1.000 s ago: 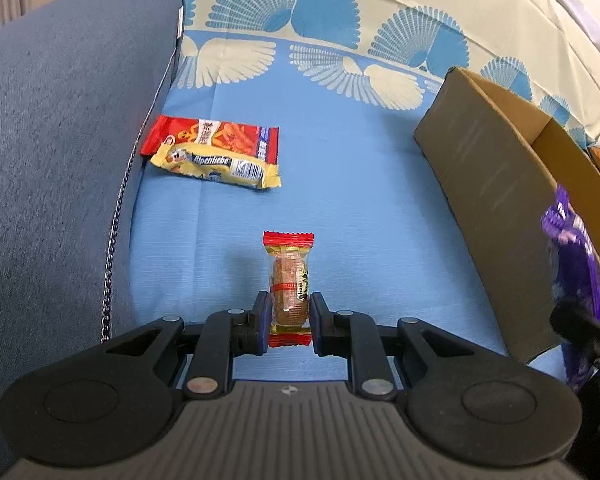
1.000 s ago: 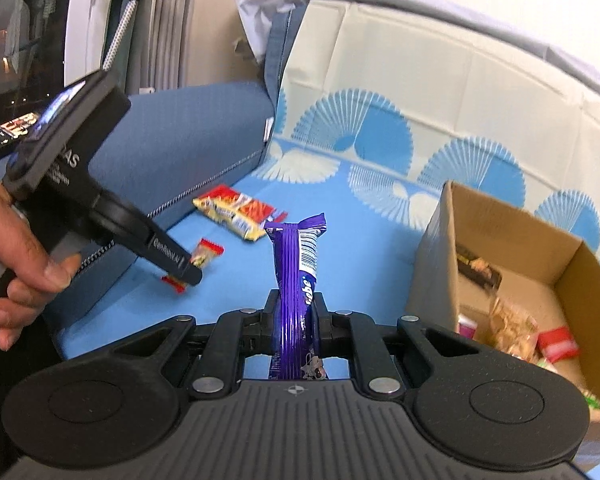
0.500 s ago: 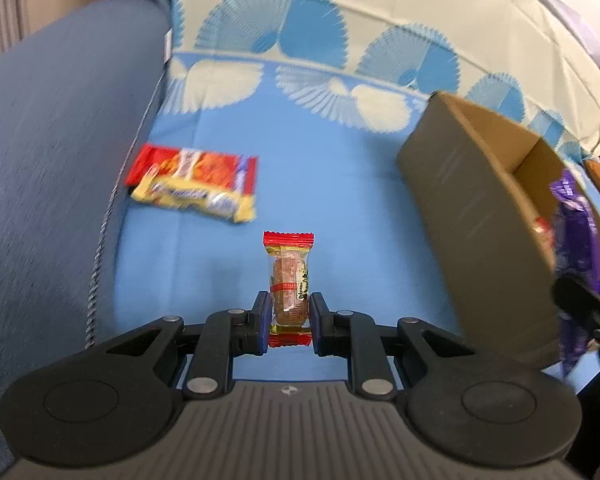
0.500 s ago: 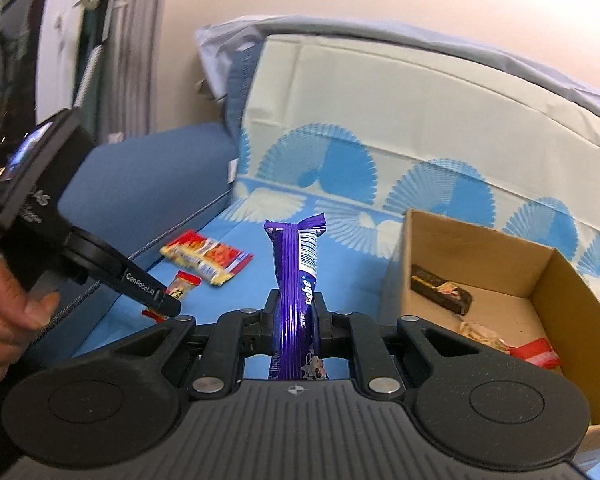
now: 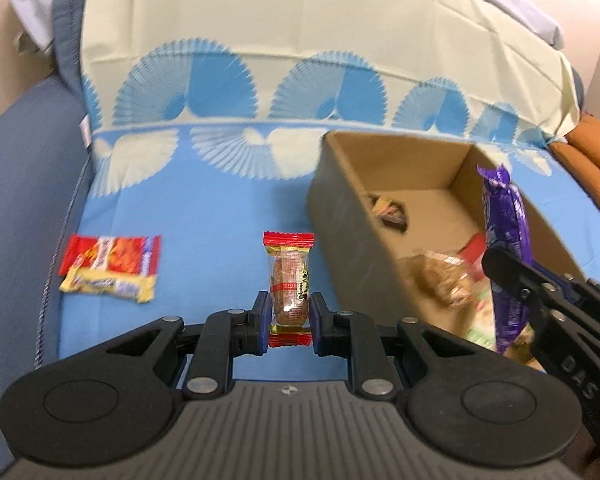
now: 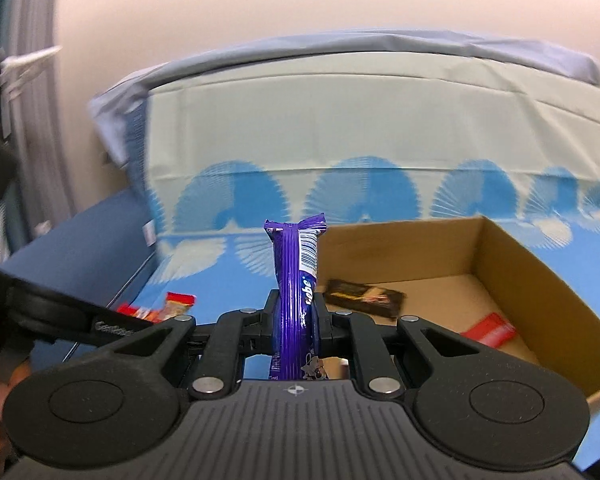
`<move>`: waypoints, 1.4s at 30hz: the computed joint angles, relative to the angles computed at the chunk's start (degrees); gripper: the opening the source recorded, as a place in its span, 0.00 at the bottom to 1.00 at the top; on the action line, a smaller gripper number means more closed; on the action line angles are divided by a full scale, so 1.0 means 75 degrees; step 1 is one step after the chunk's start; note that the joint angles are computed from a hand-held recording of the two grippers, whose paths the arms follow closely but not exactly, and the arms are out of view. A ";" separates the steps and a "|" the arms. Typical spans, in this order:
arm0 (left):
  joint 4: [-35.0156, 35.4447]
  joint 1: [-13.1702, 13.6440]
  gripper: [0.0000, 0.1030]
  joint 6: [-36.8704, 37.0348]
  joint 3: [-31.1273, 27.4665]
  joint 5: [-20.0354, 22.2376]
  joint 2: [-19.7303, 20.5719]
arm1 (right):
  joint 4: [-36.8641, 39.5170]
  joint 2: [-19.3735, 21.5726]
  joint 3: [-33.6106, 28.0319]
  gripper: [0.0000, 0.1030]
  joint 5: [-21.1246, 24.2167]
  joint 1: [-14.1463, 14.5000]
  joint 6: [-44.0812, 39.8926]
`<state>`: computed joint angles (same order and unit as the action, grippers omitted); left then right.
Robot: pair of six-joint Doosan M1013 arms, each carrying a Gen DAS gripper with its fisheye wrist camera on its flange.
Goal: Organize snacks
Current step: 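Lift and carry the candy and purple bar over the box with both grippers, then open both grippers over the box to drop the candy and purple bar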
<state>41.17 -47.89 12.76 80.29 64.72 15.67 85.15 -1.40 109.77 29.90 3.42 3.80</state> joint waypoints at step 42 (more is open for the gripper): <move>0.0541 -0.0154 0.21 0.1227 -0.2398 -0.0926 0.1303 | 0.5289 0.0125 0.0040 0.14 -0.2298 -0.0189 -0.2738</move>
